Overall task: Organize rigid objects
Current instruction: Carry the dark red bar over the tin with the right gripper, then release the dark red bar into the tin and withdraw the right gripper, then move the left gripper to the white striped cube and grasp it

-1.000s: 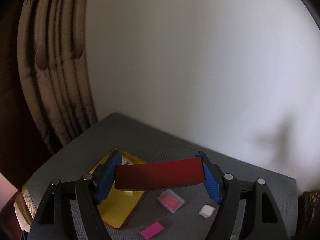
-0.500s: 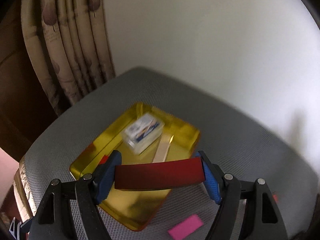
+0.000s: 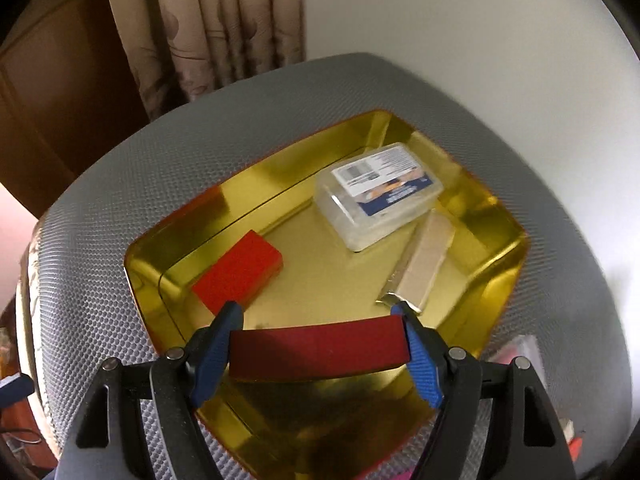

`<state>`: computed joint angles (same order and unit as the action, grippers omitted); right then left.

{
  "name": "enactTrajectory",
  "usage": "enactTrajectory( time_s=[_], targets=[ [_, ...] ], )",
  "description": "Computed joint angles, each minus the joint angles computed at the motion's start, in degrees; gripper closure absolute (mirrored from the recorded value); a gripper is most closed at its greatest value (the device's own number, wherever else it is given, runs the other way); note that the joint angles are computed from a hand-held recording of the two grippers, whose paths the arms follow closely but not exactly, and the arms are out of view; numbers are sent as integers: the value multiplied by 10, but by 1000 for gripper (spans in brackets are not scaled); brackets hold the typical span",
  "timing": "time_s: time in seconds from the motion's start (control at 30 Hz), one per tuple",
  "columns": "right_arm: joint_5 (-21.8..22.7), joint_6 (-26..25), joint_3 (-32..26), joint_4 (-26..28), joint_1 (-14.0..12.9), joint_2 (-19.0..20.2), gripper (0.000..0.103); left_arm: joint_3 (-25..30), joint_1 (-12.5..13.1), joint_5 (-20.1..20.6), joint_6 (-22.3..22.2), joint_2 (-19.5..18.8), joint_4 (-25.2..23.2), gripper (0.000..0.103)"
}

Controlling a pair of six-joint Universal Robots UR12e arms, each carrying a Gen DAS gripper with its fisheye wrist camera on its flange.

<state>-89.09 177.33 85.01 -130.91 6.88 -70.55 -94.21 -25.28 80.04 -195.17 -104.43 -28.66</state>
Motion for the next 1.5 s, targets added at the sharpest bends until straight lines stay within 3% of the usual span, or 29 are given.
enactTrajectory(
  time_s=[0.23, 0.57, 0.67, 0.77, 0.93, 1.03, 1.23, 1.33, 1.5],
  targets=[
    [32, 46, 6, 1, 0, 11, 25, 8, 2, -5, 2, -6, -12, 1],
    [62, 67, 6, 0, -1, 16, 24, 12, 3, -8, -2, -9, -21, 1],
    [72, 72, -2, 26, -3, 14, 24, 11, 1, -8, 3, -8, -20, 1],
    [102, 84, 14, -4, -10, 0, 24, 10, -1, -4, 9, -7, -15, 1],
    [135, 175, 91, -160, -44, -67, 24, 5, -5, 1, 27, -4, 1, 1],
    [83, 227, 157, -212, -66, -131, 24, 4, -10, 1, 47, -3, 7, 1],
    [-120, 277, 304, -214, -110, -267, 23, 7, -28, -8, 108, -11, 12, 1],
    [-166, 312, 381, -203, -144, -336, 23, 17, -43, -16, 135, -21, 2, 1],
    [-150, 361, 480, -168, -197, -439, 23, 56, -79, -52, 207, -49, -57, 1]
  ],
)
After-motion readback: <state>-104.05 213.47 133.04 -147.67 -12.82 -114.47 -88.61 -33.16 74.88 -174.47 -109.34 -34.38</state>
